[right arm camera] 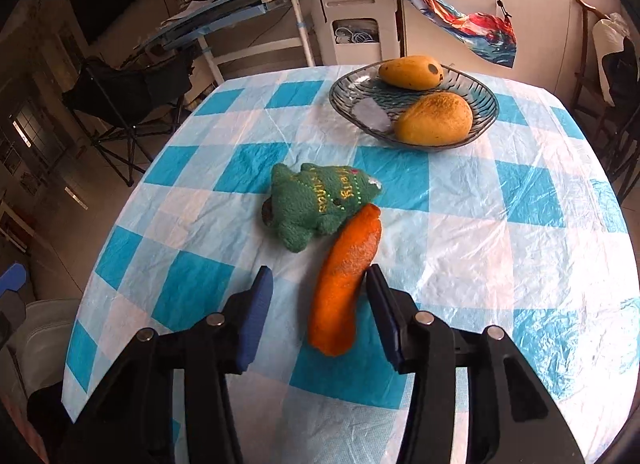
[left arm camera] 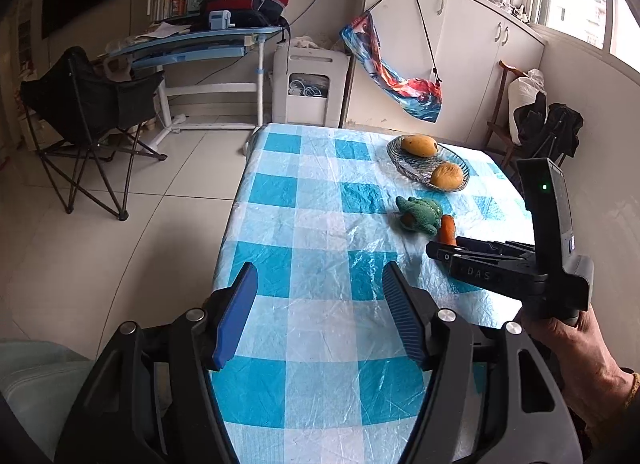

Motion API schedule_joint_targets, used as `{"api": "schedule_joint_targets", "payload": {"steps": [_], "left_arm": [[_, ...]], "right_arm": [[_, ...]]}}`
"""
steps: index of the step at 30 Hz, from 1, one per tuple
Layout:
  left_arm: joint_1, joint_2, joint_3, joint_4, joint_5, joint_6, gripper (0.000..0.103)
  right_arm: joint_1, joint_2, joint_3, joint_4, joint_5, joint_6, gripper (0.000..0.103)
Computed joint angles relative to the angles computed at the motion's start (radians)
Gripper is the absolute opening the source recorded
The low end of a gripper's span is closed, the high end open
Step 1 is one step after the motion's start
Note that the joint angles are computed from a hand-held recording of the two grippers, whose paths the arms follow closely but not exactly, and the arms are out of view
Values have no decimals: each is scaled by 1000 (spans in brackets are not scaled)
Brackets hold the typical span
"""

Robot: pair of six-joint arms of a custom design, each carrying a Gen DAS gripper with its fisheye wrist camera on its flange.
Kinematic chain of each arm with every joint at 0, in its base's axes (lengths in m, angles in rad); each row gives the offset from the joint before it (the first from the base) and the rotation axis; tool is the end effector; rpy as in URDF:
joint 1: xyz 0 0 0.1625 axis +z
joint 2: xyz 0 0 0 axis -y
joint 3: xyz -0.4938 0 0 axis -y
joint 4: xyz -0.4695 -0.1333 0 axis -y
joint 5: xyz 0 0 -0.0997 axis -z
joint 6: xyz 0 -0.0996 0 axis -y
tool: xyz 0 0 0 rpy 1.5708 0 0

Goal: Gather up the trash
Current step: 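Grasp the last orange peel with the right tool while the left tool grasps the green knitted toy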

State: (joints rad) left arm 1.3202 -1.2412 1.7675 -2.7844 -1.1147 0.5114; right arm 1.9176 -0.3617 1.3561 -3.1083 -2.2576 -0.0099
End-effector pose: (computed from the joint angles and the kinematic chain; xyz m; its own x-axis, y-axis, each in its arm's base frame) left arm -0.0018 -0.7217 0.3880 -0.7251 0.3245 -0.6074 0.6267 0.6765 -0.3867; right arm 0.3525 -0.7689 -0.0708 -0.8357 0.0374 0.5479 -0.2993 0.8055 -0.5114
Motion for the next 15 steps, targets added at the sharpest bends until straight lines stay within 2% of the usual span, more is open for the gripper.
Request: {"api": "schedule_joint_targets", "payload": {"steps": [1, 4, 7, 11, 15], "left_arm": [[-3, 20, -14, 0, -3, 14, 62], [-15, 86, -58, 21, -11, 42, 62], [-30, 155, -107, 72, -23, 50, 62], [-47, 246, -175, 132, -2, 74, 63], [-57, 321, -224, 139, 54, 80, 68]], "right_arm": [[-3, -5, 5, 4, -2, -17, 29], [-14, -50, 49, 46, 23, -28, 18], [-17, -83, 92, 57, 20, -32, 17], [-34, -127, 165, 8, 73, 18, 16], [-57, -163, 217, -40, 157, 75, 16]]}}
